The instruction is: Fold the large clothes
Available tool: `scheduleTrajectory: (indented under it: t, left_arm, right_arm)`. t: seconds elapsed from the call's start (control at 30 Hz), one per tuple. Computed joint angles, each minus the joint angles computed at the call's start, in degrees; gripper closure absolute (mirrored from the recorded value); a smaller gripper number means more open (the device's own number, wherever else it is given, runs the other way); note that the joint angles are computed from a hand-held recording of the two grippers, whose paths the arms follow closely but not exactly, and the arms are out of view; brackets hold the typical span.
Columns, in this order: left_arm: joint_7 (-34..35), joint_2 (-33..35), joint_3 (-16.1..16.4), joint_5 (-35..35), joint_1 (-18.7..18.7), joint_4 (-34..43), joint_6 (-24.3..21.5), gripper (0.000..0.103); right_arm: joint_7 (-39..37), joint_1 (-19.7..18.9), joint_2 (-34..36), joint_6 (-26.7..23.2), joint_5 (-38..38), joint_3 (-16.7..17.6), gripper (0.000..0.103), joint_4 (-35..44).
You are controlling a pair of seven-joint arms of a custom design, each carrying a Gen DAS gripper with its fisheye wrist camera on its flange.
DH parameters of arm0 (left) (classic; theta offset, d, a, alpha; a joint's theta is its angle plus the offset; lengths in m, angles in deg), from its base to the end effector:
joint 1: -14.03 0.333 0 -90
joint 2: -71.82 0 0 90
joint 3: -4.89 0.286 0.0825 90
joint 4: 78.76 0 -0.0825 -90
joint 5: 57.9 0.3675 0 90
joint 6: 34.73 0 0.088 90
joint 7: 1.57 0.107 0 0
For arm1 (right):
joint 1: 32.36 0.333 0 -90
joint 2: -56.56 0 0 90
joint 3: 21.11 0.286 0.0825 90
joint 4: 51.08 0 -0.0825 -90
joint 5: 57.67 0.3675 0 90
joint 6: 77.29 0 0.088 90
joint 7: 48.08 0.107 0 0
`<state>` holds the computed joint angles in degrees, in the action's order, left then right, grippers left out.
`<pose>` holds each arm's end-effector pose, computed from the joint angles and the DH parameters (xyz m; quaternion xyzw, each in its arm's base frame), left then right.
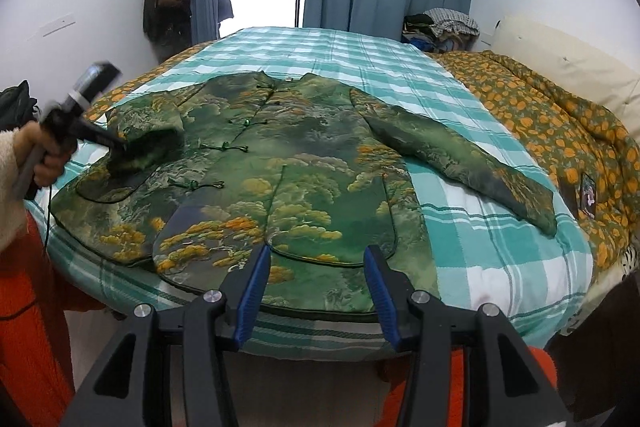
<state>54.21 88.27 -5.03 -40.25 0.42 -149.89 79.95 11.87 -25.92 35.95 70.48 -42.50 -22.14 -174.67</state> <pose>0.6103 -0.2249 0.6309 -0.7290 0.6306 -0.1890 0.1878 0.4893 0.0406 0.6130 -0.7791 0.4883 -0.2578 0.2969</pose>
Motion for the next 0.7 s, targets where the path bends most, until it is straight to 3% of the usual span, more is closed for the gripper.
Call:
scheduleTrajectory:
  t: [0.1, 0.27, 0.33, 0.4, 0.43, 0.5, 0.6, 0.7]
  left_arm:
    - [-6.0, -9.1, 2.2, 2.0, 2.4, -6.5, 2.6, 0.098]
    - [-14.6, -20.2, 4.2, 9.6, 8.8, -13.9, -1.0, 0.094]
    - [-19.9, -24.4, 4.5, 15.1, 12.2, -17.6, -6.0, 0.085]
    - [-23.7, -28.7, 4.7, 16.5, 14.9, -22.3, -8.8, 0.053]
    - [-26.3, -32.0, 4.8, 16.6, 16.2, -26.2, -9.0, 0.047]
    - [-29.3, -37.5, 4.8, 15.3, 17.3, -33.2, -6.8, 0.037]
    - [-28.1, -42.6, 4.9, 8.9, 15.8, -41.3, -2.3, 0.037]
    - [-21.9, -42.1, 5.9, -2.0, 11.0, -45.5, 6.1, 0.026]
  right_arm:
    - [0.5, 0.0, 0.8, 0.1, 0.5, -0.1, 0.054, 0.7]
    - [1.0, 0.3, 1.9, -0.7, 1.7, -0.4, 0.054, 1.7]
    - [0.9, 0.3, 1.9, -0.3, 2.0, -0.5, 0.054, 1.7]
    - [0.9, 0.3, 1.6, -0.4, 2.4, -0.6, 0.054, 1.4]
    - [1.5, 0.0, 1.9, -0.8, 2.4, -0.7, 0.054, 1.8]
    - [2.7, -0.6, 2.4, -1.7, 2.2, -0.8, 0.054, 2.4]
    - [6.6, -2.6, 5.1, -2.9, 0.2, -0.8, 0.054, 5.3]
    - [9.4, -4.0, 10.8, -7.3, 0.4, -2.3, 0.038, 12.2]
